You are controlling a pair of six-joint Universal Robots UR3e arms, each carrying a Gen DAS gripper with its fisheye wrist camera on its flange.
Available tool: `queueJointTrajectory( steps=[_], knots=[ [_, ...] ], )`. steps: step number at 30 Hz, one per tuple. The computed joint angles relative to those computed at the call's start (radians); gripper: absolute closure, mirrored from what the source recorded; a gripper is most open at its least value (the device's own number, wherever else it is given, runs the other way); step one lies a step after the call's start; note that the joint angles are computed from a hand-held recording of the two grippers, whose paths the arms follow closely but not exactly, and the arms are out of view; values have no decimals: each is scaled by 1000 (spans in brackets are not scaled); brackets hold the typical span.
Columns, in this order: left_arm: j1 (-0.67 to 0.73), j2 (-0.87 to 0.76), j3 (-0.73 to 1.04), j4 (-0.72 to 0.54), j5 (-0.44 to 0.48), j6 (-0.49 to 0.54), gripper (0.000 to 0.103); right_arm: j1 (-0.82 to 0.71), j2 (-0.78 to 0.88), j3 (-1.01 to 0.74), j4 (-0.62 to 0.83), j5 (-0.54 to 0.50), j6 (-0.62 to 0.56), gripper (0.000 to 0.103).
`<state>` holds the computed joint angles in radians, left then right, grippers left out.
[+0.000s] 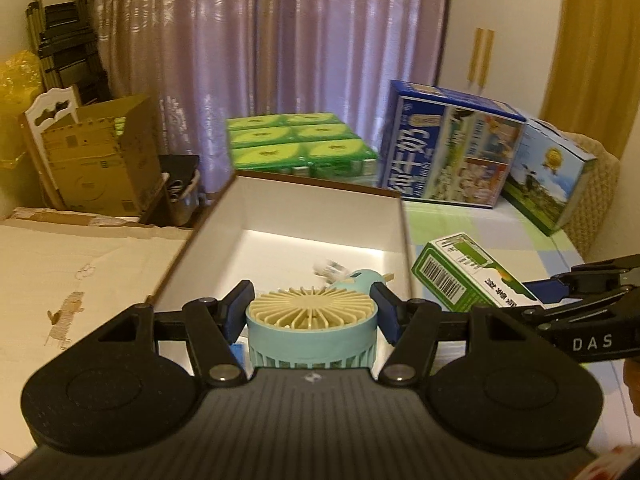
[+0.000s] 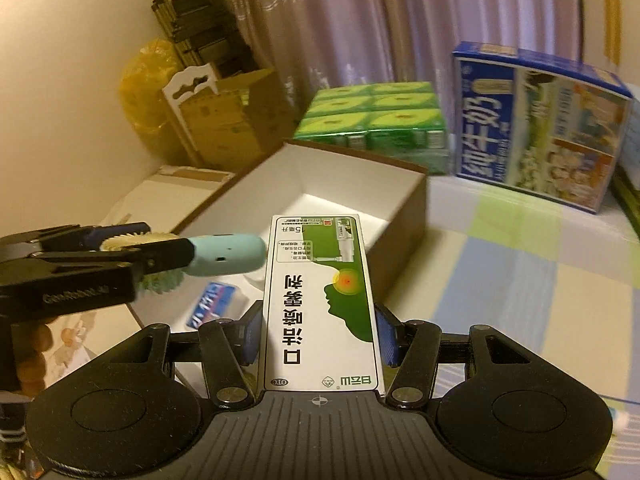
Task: Organize rigid objects
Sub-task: 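Carry the fan and medicine box over the shoebox with both tools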
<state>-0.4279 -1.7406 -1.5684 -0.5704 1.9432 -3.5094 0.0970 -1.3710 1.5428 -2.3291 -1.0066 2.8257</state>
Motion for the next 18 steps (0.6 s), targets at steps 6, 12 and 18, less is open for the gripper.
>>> queueJointTrajectory(
  steps=[6,12,18],
  knots=[
    [100,-6,-19,36,-46,62,44,113,186,-230,36,-69,102,51],
    [182,-87,37,52,-94,124,44,189,398,-517,110,-156,186,51],
    [240,-214,158,44,-143,177,44,222,639,-891,256,-224,232,51]
  ],
)
